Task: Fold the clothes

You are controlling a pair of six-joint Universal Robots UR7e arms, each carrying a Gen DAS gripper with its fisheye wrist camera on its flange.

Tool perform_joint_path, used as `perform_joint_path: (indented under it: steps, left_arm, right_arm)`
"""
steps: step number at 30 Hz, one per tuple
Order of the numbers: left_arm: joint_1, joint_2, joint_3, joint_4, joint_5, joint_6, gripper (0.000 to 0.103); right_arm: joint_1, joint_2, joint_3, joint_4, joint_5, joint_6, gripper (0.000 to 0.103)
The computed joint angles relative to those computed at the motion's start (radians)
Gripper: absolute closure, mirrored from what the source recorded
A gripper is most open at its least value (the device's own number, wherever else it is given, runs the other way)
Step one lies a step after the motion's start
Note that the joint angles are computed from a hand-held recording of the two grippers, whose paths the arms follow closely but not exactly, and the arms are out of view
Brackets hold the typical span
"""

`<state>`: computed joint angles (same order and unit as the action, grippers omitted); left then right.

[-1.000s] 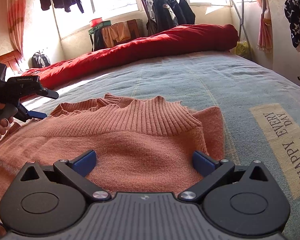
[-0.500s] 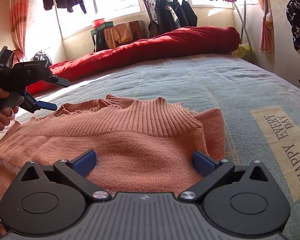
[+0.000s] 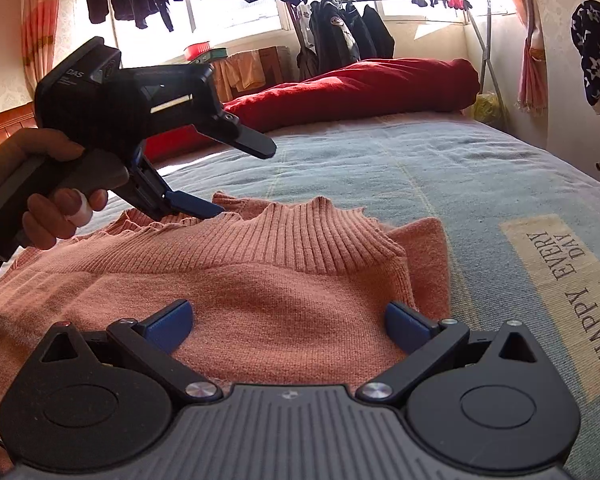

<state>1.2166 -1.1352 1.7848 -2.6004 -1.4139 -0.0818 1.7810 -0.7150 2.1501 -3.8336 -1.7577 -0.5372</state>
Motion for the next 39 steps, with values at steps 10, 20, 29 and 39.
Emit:
perform_joint_path:
  steps: [10,20,29,39]
  left_arm:
    - [-0.087,-0.130,0.073,-0.012,0.107,0.045,0.009]
    - [-0.251,-0.529,0.255,0.197,0.360,0.015,0.008]
    - [-0.180,-0.730,0.441,0.210,0.414,-0.067,0.007]
    - [-0.178,-0.960,0.650,0.018,0.462,-0.042,0.007]
  right_arm:
    - [0.022,-0.026,0.003,0.048,-0.036,0.016,0.000]
    - [0.075,-0.147,0.101,0.120,0.058,0.207,0.000]
    - [0.099,-0.185,0.155,0.175,0.121,0.344,0.000]
    - [0.131,-0.196,0.192,0.156,0.049,0.383,0.000]
